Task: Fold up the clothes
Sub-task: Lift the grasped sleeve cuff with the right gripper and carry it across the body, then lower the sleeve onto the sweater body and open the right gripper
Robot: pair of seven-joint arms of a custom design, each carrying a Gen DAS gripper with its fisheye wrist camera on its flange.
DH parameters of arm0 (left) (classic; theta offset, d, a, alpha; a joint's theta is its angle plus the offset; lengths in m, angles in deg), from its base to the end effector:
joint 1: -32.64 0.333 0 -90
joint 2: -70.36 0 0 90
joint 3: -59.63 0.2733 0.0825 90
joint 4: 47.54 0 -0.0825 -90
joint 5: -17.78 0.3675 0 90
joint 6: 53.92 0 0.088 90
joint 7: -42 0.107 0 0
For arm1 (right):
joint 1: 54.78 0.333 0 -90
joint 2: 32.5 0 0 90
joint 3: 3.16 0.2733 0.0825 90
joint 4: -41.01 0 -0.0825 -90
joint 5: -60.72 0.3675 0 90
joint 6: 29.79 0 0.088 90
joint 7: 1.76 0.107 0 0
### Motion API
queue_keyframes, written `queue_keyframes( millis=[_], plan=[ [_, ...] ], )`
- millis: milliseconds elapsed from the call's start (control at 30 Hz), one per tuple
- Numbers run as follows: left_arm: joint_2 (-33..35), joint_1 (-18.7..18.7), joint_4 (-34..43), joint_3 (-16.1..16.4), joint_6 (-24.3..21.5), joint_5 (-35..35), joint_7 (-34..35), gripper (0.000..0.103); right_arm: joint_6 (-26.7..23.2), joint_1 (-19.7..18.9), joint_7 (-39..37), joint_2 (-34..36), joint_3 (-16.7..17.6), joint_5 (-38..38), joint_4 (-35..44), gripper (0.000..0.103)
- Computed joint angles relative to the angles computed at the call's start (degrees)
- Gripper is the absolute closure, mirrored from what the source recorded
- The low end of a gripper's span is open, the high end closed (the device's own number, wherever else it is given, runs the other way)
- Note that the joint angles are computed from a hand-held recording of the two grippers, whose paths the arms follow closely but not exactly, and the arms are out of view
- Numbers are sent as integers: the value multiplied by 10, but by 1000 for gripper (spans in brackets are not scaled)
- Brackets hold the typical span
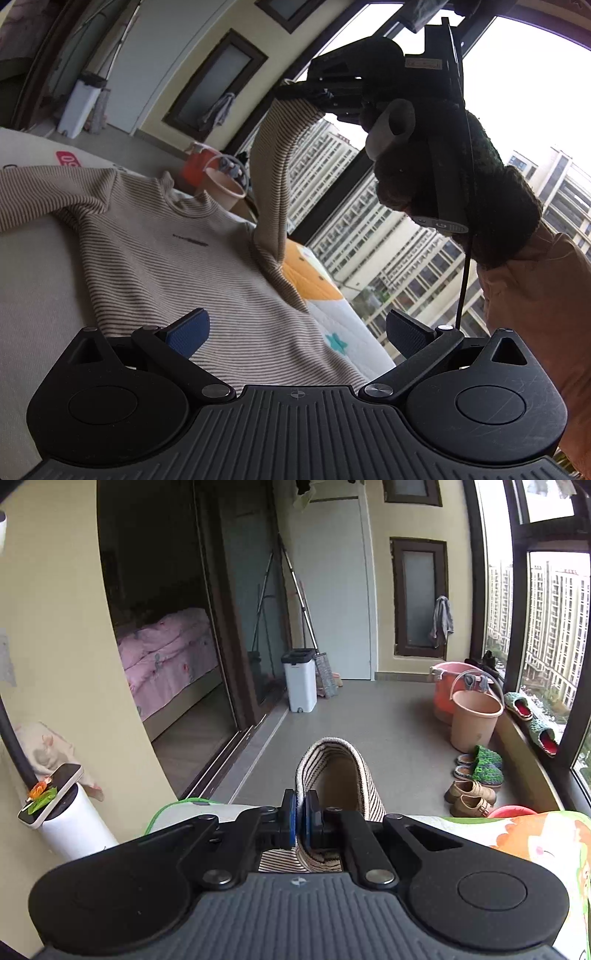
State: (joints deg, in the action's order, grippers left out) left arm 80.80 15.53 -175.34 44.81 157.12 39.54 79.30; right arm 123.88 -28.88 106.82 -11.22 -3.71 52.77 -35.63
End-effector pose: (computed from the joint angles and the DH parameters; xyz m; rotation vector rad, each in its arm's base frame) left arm 0.4512 -0.3309 0.4193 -1.7015 1.8217 -1.8161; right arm 0.6205 0.3003 0.6010 -1.7322 1.3983 -0.5939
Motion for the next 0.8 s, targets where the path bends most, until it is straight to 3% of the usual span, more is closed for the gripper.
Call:
queue_keyframes(
  millis=[133,367,533,667,800],
  plan=[
    [4,6,2,-3,1,16,-12,0,5,1,-37,25,16,17,27,97],
    [-2,5,-9,-1,2,10,-19,0,9,13,-48,23,9,26,20,78],
    [-7,4,-12,0,2,8,-15,0,9,0,-38,18,9,50,9,68],
    [-10,-3,-13,1,-9,-5,-3,0,32,-25,-39,-19,21,93,-56,63],
    [-9,-7,-6,-1,-28,-14,5,0,70,-71,-93,-81,54,196,-162,59]
  ],
)
